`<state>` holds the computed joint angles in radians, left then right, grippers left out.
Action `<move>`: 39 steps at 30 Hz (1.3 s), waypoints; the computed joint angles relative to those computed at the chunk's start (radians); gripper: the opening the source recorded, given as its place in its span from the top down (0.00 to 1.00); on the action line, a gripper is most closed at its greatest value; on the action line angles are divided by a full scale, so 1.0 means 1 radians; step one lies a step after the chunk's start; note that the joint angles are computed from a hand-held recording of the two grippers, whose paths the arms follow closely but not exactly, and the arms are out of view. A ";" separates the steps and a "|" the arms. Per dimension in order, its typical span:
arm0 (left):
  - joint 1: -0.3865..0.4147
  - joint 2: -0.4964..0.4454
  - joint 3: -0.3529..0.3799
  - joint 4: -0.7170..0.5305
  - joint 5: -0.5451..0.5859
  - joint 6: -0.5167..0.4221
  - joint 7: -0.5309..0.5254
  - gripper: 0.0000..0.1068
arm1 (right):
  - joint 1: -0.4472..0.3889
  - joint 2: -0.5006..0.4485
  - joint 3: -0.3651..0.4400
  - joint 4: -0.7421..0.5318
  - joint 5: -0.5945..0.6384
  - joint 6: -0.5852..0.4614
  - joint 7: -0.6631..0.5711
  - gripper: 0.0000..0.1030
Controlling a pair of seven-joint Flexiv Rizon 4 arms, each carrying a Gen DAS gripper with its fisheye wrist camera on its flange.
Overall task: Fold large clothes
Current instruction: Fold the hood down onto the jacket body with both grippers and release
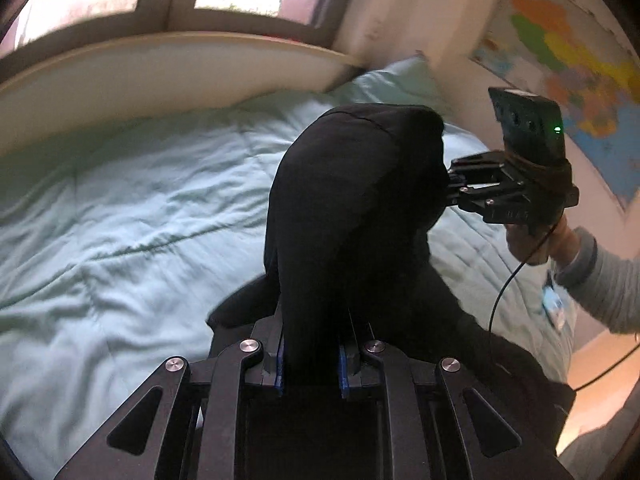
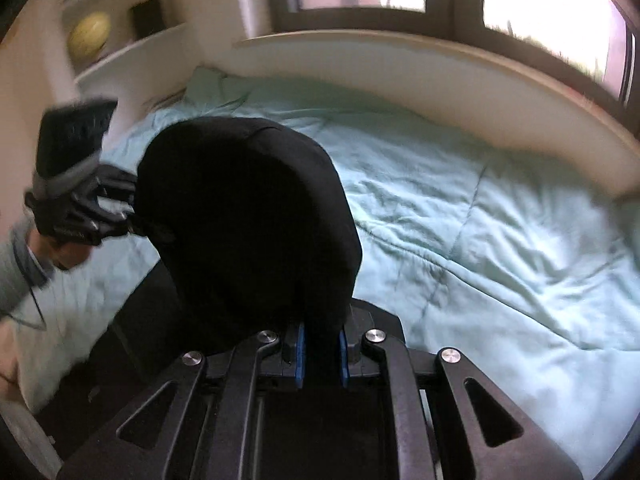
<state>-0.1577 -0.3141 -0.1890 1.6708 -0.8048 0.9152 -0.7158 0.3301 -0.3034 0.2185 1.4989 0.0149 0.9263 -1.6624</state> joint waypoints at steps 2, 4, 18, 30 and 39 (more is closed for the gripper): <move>-0.020 0.110 0.002 0.124 -0.047 0.015 0.020 0.83 | 0.036 0.111 -0.006 0.144 -0.091 0.033 0.069 0.85; -0.058 0.188 0.023 0.220 -0.049 0.023 -0.004 0.83 | 0.069 0.206 -0.003 0.284 -0.213 0.050 0.170 0.85; -0.179 0.367 0.106 0.582 -0.041 0.073 -0.313 0.81 | 0.134 0.395 0.080 0.636 -0.191 -0.090 0.592 0.80; -0.169 0.309 0.110 0.381 -0.327 0.024 -0.133 0.54 | 0.095 0.312 0.019 0.400 -0.087 0.001 0.637 0.51; -0.117 0.187 0.096 0.442 -0.010 -0.108 -0.439 0.55 | 0.137 0.092 0.076 0.407 0.136 -0.097 0.631 0.52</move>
<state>-0.2752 -0.1273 -0.0928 2.1133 -0.8143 0.8074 -1.1551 0.4670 -0.2118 0.2947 1.9059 0.1507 0.8290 -1.0318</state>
